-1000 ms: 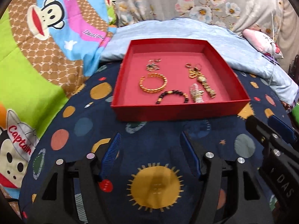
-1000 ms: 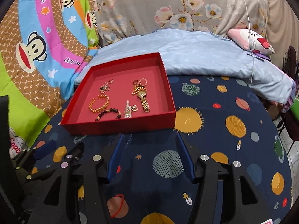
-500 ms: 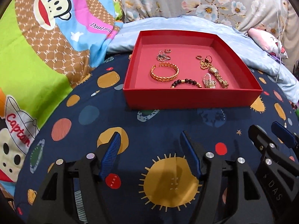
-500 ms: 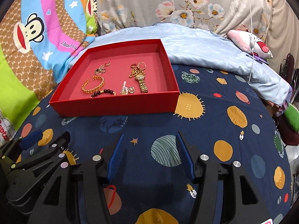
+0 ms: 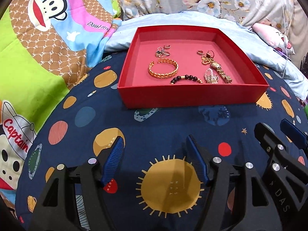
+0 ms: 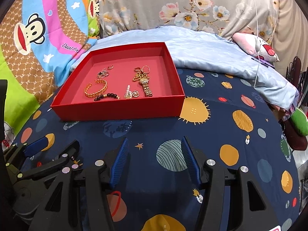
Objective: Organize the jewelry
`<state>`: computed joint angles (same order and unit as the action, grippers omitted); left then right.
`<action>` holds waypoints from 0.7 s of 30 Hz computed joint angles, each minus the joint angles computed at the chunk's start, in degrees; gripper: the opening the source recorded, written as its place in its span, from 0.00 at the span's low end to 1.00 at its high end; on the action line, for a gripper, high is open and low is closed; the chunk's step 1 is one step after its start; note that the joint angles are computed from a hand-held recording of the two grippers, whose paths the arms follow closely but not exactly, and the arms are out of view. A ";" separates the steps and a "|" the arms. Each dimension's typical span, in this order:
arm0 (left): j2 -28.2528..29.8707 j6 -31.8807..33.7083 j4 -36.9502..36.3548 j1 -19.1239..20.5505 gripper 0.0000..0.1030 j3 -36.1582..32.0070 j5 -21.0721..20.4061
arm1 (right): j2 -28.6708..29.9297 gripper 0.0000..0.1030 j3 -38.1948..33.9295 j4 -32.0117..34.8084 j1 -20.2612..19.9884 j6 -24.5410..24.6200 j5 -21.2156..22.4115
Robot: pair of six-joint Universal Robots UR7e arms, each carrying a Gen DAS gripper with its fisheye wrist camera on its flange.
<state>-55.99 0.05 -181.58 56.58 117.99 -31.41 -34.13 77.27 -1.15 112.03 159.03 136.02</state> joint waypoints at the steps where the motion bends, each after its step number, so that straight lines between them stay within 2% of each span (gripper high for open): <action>1: 0.05 0.22 -0.31 -0.07 0.63 0.02 0.12 | -0.05 0.55 -0.02 0.29 -0.11 0.43 -0.21; 10: 0.38 0.94 -2.76 -0.51 0.63 0.42 1.36 | 0.70 0.55 -1.15 1.87 -0.20 0.98 -0.10; 14: 0.59 0.79 -2.45 -0.60 0.63 0.29 2.10 | 0.59 0.55 -1.31 4.09 -0.69 4.53 -1.56; 21: 0.73 0.91 -2.40 -0.52 0.63 0.15 2.29 | 0.74 0.55 -1.51 4.47 -0.70 4.92 -1.51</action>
<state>-55.25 0.95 -183.99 56.06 118.14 -29.13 -33.39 75.77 3.31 111.33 163.96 134.51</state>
